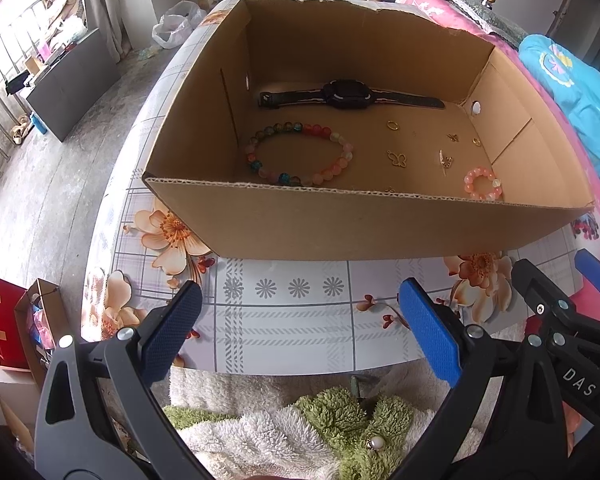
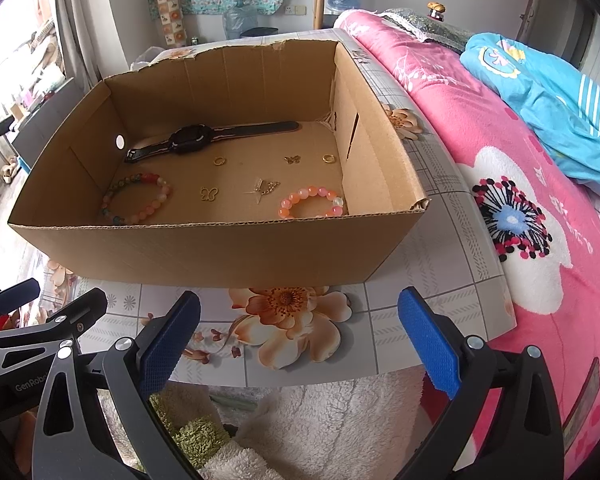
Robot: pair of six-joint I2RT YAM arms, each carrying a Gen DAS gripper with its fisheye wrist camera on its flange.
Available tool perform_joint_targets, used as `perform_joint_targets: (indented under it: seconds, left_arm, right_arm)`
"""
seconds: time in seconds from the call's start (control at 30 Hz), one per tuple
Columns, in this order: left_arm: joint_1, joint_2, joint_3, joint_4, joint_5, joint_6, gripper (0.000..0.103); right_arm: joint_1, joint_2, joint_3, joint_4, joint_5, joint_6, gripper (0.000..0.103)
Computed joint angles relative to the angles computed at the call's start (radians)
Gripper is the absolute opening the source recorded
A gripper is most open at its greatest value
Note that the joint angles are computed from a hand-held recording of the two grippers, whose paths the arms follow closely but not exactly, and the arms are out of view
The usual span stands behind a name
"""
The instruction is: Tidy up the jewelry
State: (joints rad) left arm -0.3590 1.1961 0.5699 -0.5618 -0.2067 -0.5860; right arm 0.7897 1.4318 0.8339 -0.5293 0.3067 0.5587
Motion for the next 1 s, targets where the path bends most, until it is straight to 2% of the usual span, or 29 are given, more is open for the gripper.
perform_joint_targets:
  seconds: [1.0]
  left_arm:
    - [0.006, 0.007, 0.009, -0.007, 0.008, 0.006, 0.095]
  right_arm:
    - [0.000, 0.004, 0.004, 0.003, -0.001, -0.002, 0.096]
